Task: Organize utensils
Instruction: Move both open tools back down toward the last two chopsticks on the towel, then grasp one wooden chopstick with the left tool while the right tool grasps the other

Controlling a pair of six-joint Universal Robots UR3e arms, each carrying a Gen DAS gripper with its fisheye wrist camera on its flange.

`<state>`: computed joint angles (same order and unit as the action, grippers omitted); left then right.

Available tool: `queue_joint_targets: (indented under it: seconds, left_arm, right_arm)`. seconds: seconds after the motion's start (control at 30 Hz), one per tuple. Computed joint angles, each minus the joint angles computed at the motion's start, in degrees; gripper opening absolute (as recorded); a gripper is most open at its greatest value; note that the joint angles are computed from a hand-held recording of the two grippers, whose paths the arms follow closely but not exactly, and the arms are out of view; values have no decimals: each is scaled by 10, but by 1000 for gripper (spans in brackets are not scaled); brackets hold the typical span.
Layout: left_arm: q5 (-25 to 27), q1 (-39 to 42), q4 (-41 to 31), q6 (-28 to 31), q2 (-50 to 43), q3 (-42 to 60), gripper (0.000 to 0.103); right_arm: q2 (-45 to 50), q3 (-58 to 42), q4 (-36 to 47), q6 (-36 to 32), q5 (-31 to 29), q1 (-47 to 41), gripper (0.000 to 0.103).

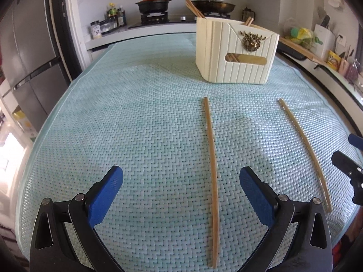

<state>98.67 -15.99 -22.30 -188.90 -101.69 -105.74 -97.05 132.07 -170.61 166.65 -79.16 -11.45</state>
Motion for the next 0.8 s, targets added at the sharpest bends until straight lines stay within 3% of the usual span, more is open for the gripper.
queue_joint_targets:
  seconds: [0.13, 0.17, 0.23, 0.3, 0.8]
  left_arm:
    - [15, -3, -50, 0, -49, 63, 102]
    - [21, -4, -76, 2, -65, 89, 102]
    - [-1, 7, -100, 10, -85, 118, 103]
    - [-33, 22, -115, 10, -99, 138, 103]
    - [-63, 30, -184, 42, -249, 368, 103]
  right_arm:
    - [67, -56, 11, 5, -33, 45, 101]
    - [86, -74, 16, 5, -43, 57, 96]
    - [124, -118, 47, 4, -59, 71, 81]
    - [156, -158, 81, 7, -56, 72, 56]
    - [307, -356, 132, 3, -32, 67, 53]
